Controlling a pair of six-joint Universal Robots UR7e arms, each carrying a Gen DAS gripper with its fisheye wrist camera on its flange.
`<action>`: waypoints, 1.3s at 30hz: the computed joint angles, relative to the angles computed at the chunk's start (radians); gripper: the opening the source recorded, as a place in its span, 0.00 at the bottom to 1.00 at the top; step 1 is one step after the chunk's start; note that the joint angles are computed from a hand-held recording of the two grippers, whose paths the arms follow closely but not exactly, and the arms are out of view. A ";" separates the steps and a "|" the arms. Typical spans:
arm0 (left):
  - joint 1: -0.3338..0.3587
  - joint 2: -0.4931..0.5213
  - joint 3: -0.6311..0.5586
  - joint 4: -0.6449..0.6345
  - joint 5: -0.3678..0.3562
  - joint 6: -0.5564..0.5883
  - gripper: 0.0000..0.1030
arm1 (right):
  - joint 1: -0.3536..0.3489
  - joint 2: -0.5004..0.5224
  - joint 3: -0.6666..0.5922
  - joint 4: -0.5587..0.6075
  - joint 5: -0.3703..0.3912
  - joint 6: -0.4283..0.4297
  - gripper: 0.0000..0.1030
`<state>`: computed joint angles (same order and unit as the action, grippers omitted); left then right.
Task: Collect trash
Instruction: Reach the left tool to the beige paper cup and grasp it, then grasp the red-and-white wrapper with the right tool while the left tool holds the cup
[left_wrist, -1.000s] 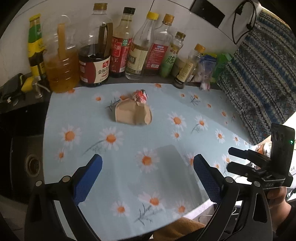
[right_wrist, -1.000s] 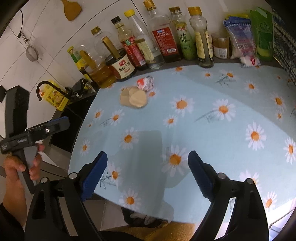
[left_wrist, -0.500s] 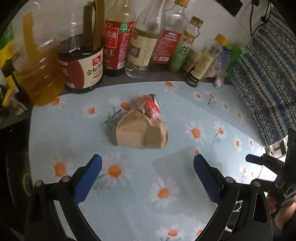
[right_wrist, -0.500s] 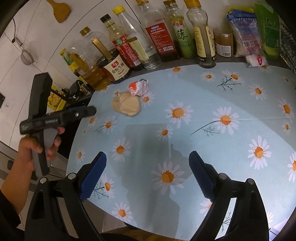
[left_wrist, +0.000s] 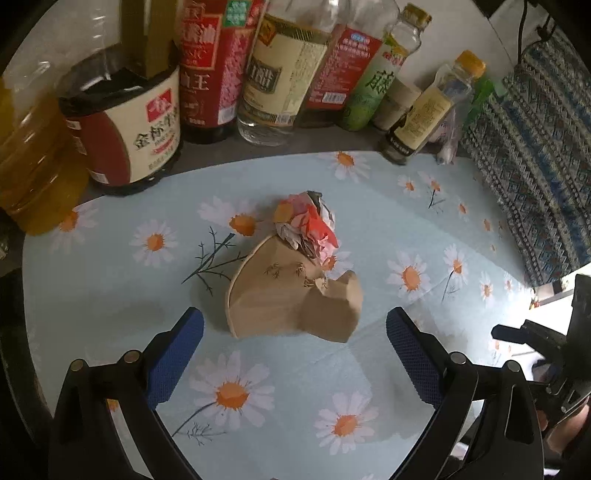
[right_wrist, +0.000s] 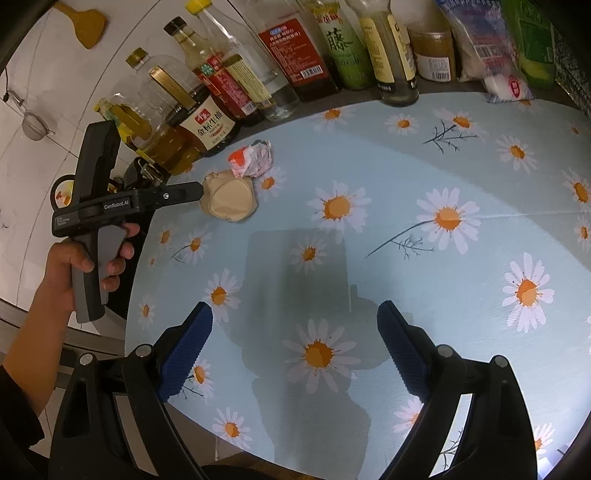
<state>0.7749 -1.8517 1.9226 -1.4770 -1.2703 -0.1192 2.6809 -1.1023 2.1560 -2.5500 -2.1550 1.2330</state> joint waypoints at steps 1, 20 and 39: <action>-0.001 0.005 0.001 0.003 0.008 0.002 0.93 | -0.003 0.000 0.002 -0.003 0.002 -0.002 0.87; 0.008 0.047 0.025 -0.021 0.031 0.018 0.92 | -0.044 -0.005 0.018 -0.034 0.012 -0.042 0.87; 0.001 -0.014 0.021 -0.022 0.008 -0.036 0.76 | -0.114 -0.003 -0.004 -0.079 0.021 -0.214 0.87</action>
<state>0.7756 -1.8657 1.9434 -1.4992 -1.2622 -0.1550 2.5666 -1.1056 2.1520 -2.6288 -2.1340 1.0192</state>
